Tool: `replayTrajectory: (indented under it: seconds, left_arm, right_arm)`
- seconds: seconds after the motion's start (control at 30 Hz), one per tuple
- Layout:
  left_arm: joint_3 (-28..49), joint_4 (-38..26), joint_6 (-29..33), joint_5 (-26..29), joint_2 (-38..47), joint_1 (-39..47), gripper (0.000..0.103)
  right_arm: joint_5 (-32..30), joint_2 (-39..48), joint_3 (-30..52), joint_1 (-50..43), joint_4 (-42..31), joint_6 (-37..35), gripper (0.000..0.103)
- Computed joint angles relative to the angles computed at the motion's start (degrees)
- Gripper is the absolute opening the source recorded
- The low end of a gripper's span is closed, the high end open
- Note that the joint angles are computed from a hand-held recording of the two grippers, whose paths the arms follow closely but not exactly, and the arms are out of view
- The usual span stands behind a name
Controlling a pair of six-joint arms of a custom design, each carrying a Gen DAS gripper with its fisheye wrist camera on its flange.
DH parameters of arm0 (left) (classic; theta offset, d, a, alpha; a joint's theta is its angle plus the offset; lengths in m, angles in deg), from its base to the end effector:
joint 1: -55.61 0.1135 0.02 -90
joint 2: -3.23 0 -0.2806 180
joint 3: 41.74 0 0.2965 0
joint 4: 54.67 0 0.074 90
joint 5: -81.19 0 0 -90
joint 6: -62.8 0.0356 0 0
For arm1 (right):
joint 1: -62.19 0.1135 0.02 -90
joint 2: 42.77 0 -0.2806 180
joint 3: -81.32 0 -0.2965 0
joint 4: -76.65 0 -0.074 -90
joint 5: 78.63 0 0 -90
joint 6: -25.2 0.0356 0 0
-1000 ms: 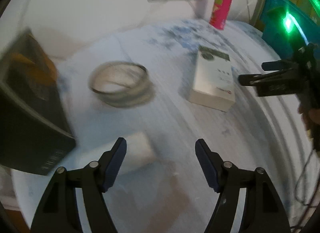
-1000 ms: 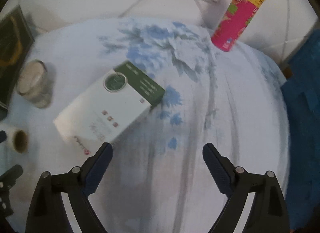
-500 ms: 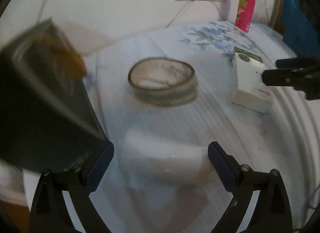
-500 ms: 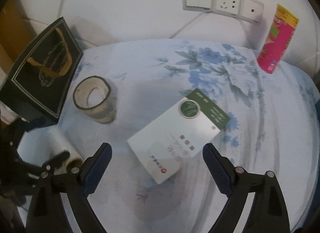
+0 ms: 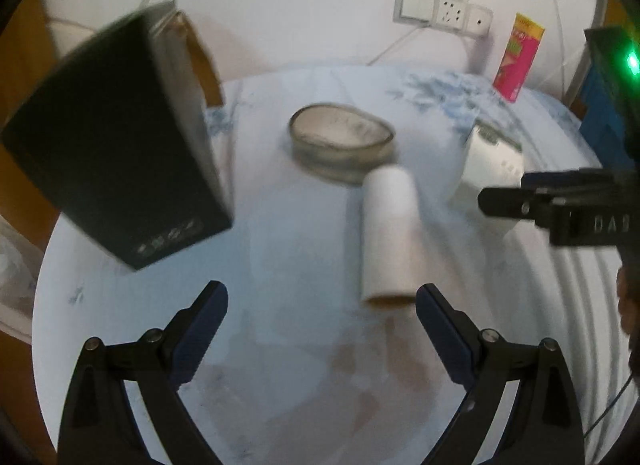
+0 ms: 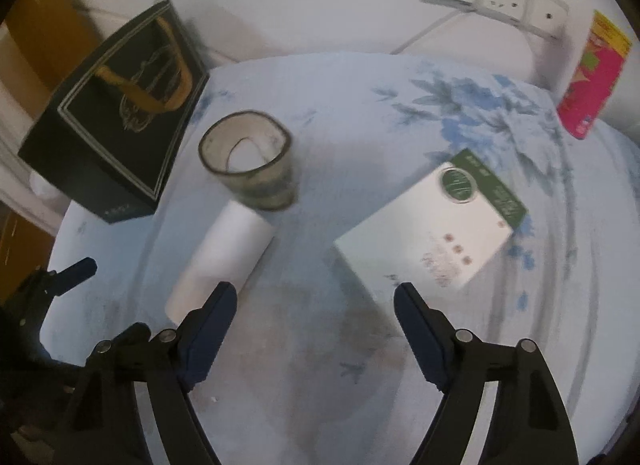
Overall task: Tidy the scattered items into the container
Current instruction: 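Move both tools back to the table toward the paper roll and tape roll, then grasp the white paper roll with the left tool while the right tool grasps the clear tape roll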
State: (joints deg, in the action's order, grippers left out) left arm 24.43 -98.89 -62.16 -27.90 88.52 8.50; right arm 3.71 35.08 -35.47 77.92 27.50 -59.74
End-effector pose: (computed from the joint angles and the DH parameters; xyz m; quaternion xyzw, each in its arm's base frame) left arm 0.2300 -0.2305 0.1998 0.0635 0.9582 -0.0276 0.2774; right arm 0.2837 0.0848 0.2148 -0.1054 0.9662 0.1048 0.2108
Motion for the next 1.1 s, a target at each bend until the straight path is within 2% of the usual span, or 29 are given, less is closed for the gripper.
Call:
replayTrajectory:
  seconds: [0.17, 0.23, 0.3, 0.33, 0.37, 0.43, 0.67, 0.83, 0.87, 0.9, 0.93, 1.1]
  left_arm:
    - [7.88, 1.41, -1.48, 1.93, 11.11, -0.08, 0.096]
    - [10.62, 0.84, -1.33, 2.52, 15.46, -0.17, 0.093]
    - [11.80, 1.53, -1.45, 3.04, 18.14, -0.19, 0.056]
    - [12.26, 2.02, -1.52, 3.31, 19.33, -0.19, 0.049]
    - [12.63, 1.70, -1.54, 2.77, 19.75, -0.30, 0.046]
    - [12.12, 1.08, -2.18, 1.76, 19.07, -0.26, 0.045]
    - [3.22, -1.67, -8.15, -3.81, 10.48, 3.08, 0.045]
    - [-0.62, -1.31, -10.24, -6.43, 7.89, 5.76, 0.045]
    - [-1.18, -0.82, -10.19, -5.93, 7.61, 6.16, 0.045]
    - [-1.65, -0.31, -10.31, -5.81, 7.32, 6.17, 0.045]
    - [-2.09, 0.18, -10.51, -6.05, 7.00, 6.02, 0.045]
    - [-3.04, 0.93, -12.06, -7.64, 6.63, 4.76, 0.046]
  right_arm:
    - [-1.08, -0.70, 0.18, -5.10, -0.72, -3.05, 0.082]
    - [-1.98, 0.37, 0.29, -7.10, -0.14, -4.03, 0.082]
    - [-2.89, 1.75, 0.59, -8.39, 0.69, -4.78, 0.082]
    - [-3.34, 2.44, 0.76, -8.98, 1.10, -5.15, 0.082]
    - [-3.75, 2.91, 0.85, -9.14, 1.67, -5.52, 0.080]
    - [-4.55, 3.71, 0.98, -9.17, 2.89, -6.26, 0.076]
    - [-6.93, 9.09, 2.26, -3.03, 10.83, -7.51, 0.076]
    - [-5.02, 15.59, 5.62, 1.91, 16.59, -8.45, 0.078]
    - [-4.43, 16.92, 6.51, 2.72, 17.59, -8.64, 0.085]
    - [-3.89, 17.86, 7.17, 3.39, 18.55, -9.09, 0.098]
    - [-3.37, 18.69, 7.78, 4.00, 19.49, -9.64, 0.103]
    - [-1.46, 25.23, 12.48, 6.37, 21.35, -11.94, 0.103]
